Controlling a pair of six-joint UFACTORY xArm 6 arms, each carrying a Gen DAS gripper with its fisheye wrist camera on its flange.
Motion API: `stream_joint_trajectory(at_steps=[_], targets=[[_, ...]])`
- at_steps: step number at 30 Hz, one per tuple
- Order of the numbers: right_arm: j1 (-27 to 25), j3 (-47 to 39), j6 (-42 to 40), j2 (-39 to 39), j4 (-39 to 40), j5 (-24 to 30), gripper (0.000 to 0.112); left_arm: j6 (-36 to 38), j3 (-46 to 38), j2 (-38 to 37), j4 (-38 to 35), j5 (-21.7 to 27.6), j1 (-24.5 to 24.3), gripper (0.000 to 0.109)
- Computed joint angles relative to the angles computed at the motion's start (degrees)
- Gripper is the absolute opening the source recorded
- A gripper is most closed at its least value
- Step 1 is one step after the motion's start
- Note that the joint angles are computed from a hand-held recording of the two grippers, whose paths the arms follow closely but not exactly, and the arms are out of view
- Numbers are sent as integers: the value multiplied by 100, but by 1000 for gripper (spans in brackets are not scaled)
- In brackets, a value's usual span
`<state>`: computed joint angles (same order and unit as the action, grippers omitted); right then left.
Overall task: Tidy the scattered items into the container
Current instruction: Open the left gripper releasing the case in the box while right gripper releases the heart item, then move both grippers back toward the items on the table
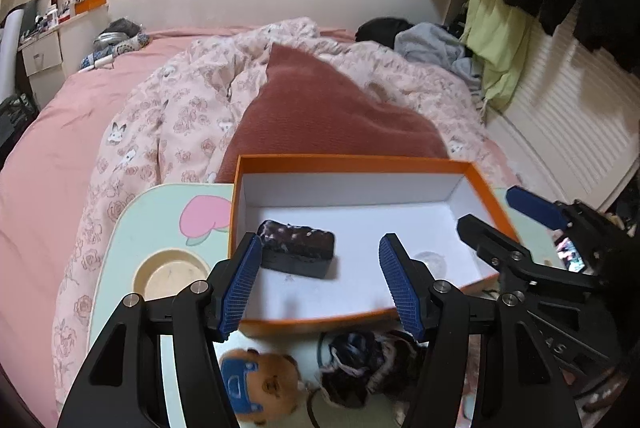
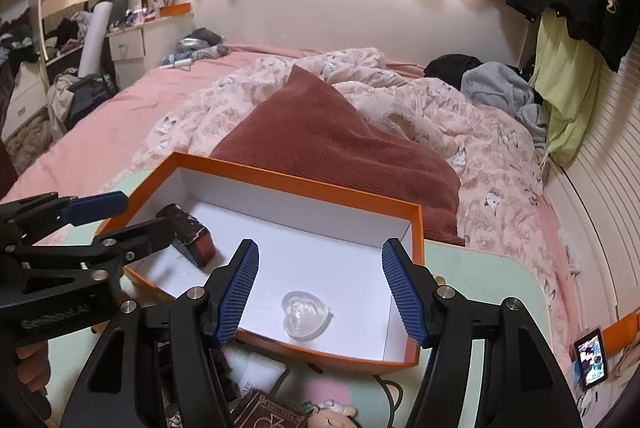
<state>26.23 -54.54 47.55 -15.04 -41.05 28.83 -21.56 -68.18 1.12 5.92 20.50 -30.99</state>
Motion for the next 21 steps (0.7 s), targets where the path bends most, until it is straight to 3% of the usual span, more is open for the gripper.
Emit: stream_joint_trajectory(at_steps=[5,8,10,13,18,21], targets=[[-55,418,-25,-685,313,-318,64,-614,331,-643,808,195,11,62],[-108,855,-295,-1279,1108,-584,64,-92,865,-1196,-12,170,-22,62],[-35,1223,-180,-1757,1256,-591,64,-131,1239,-1522,-88,132,-69,62],[340,1757,842,-2427,339,-88,64,-1225,1847,-2001,953,278,-199,62],[1195,2591,1633,-3133,-114,813,64,-1070,2633,-2339,665,453,-635,62],[1558,2805,1725,-3132,-70,1141,64,-2072,2918,-2504,1781,426,-790,62]])
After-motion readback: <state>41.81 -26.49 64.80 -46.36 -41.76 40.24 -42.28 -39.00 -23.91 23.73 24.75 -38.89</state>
